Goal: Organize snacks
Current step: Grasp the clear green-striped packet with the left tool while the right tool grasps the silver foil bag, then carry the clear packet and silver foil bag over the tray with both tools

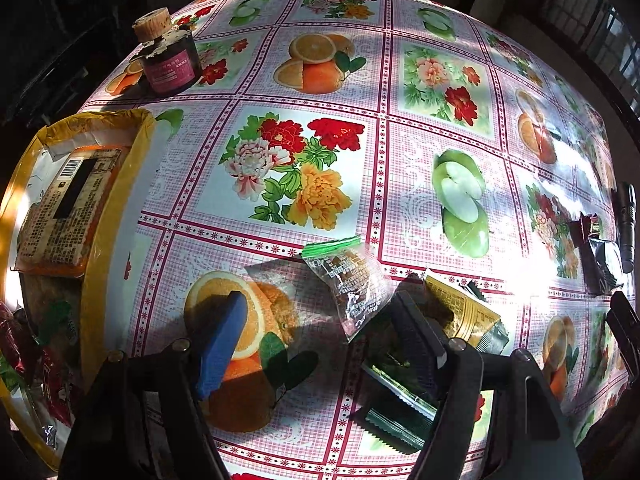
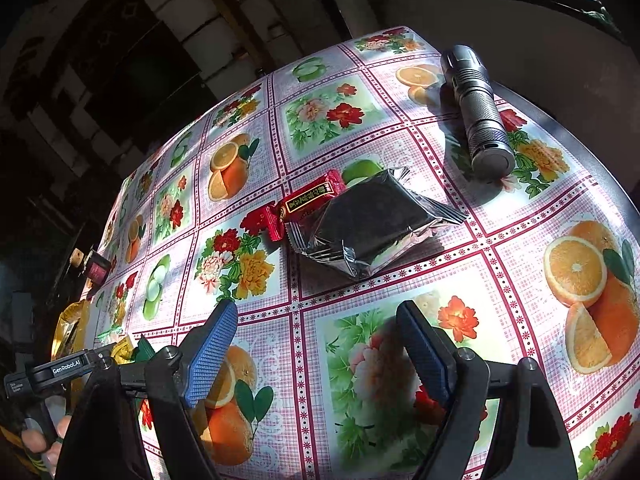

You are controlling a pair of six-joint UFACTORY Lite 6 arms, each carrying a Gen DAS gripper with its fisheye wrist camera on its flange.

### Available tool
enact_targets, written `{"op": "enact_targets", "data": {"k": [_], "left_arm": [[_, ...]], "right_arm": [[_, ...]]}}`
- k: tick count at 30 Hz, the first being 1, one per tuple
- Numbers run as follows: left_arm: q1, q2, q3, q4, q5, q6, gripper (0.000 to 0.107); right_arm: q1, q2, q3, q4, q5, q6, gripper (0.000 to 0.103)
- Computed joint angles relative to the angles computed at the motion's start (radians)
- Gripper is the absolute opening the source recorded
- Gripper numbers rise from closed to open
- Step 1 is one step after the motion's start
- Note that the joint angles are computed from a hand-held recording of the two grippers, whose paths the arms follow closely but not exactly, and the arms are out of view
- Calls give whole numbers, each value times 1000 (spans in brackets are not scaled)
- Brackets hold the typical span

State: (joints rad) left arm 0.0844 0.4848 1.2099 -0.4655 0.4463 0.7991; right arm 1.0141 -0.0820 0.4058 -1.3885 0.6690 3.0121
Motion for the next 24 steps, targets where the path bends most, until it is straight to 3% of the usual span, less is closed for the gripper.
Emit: {"op": "enact_targets", "data": {"k": [5, 10, 12, 14, 19, 24], "left_arm": [[-1, -17, -31, -46, -36, 72, 70], [17, -32, -37, -74, -19, 133, 38], [34, -37, -37, -85, 4, 158, 37], [53, -35, -34, -103, 17, 192, 36], [116, -17, 3, -135, 100, 245, 35], [182, -2, 40, -146, 175, 265, 35]], "right_arm": [[-163, 49, 53, 13, -58, -166, 85], [-283, 127, 121, 11, -82, -332, 86], [-298, 141, 136, 1, -95, -394, 82], [-294, 127, 129, -54, -130, -395, 62], [-177, 179, 197, 27, -119, -520, 62], [-66, 152, 166, -24, -104, -373, 58]]}}
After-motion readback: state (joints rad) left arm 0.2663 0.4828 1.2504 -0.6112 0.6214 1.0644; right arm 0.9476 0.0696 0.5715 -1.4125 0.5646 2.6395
